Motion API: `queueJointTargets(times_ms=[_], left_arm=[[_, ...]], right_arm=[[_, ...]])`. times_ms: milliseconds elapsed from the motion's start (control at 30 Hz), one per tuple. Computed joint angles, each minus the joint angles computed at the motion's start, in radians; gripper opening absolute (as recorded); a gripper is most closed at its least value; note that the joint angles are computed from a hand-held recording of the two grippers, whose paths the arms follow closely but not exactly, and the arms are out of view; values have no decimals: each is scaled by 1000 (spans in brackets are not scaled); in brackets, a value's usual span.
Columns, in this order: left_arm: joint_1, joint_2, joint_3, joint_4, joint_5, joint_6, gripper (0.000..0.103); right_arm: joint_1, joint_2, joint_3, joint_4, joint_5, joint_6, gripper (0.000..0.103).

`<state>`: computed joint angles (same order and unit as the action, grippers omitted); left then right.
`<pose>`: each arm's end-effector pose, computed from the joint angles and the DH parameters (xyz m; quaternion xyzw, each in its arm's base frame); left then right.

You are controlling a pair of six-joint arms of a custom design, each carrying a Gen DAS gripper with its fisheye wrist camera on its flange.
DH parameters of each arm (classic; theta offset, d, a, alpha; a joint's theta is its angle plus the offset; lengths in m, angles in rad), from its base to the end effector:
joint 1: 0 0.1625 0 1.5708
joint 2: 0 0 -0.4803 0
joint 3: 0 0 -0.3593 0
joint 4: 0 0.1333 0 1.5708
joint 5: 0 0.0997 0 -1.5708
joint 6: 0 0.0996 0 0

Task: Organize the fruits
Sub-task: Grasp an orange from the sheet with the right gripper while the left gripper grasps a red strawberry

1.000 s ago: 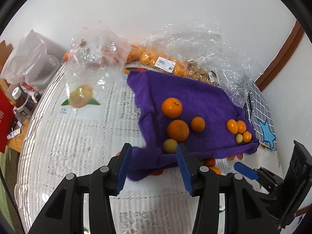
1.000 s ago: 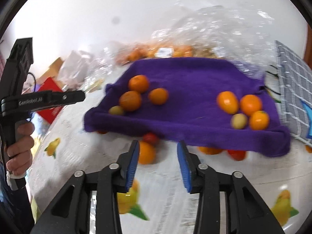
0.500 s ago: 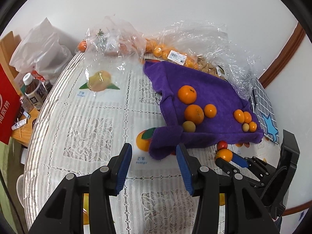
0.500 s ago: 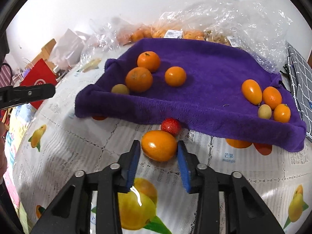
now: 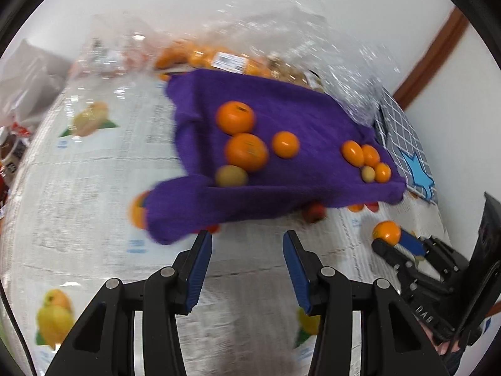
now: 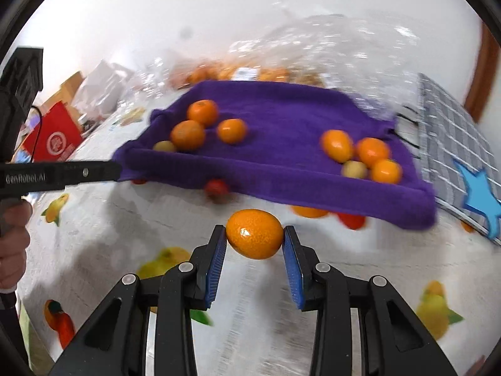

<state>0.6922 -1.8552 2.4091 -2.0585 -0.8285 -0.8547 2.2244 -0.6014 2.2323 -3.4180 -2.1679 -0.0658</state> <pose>-0.0763 -0.3239 0.3547 0.0231 0.9312 -0.2563 0.2582 0.3590 -0.3416 0.0166 0.3047 -0.9005 0.1835 0.2500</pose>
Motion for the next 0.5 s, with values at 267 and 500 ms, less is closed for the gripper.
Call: queueJointTargets(times_ms=[267,500], left_arm=[[22,173,37,-232,-48,74,44],[38,277,42,-346,-37,80,36]], right_arm=[[-66,-78,93,-73,-52,-2,36],[-110,-107,132,-107,-43,-11,36]])
